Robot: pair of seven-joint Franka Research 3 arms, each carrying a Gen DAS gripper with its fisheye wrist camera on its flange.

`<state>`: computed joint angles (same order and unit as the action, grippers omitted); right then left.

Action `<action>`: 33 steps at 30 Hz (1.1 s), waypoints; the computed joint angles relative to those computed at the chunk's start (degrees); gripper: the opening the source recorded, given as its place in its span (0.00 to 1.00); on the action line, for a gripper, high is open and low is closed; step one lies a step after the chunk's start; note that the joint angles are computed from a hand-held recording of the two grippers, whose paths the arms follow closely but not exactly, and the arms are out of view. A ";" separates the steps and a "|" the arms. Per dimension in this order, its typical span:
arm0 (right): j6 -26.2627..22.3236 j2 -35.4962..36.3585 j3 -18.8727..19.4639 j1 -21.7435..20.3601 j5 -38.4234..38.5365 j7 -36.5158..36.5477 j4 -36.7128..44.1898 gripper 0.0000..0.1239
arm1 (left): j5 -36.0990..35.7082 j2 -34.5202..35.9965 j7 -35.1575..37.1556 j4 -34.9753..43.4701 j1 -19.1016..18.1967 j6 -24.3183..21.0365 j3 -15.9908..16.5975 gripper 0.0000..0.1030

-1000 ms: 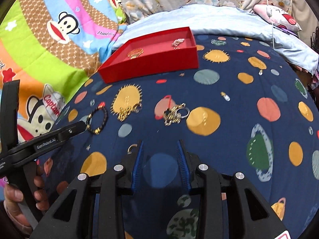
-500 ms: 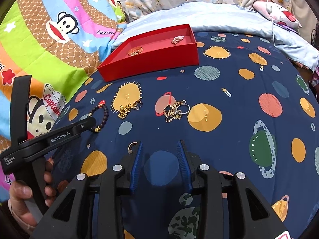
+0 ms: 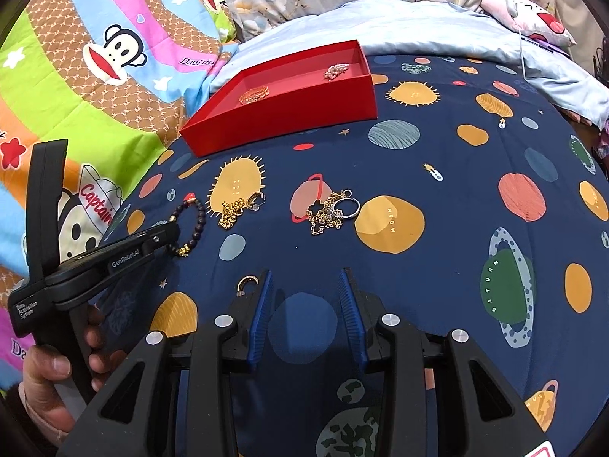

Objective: Organize jewelry
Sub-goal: 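Grasp the black bead bracelet with the left tool while the right tool grasps a gold chain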

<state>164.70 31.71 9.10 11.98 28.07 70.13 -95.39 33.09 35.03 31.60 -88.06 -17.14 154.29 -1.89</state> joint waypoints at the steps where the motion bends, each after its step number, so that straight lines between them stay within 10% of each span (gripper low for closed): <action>1: -0.20 0.22 -0.01 0.03 -0.03 0.04 0.31 0.29 | -0.28 -0.04 0.39 -0.14 0.30 0.39 -0.30 0.07; 33: -10.42 13.85 -1.17 5.05 -5.68 3.79 22.89 0.29 | -4.05 -4.06 3.08 -6.22 3.71 6.77 -0.99 0.07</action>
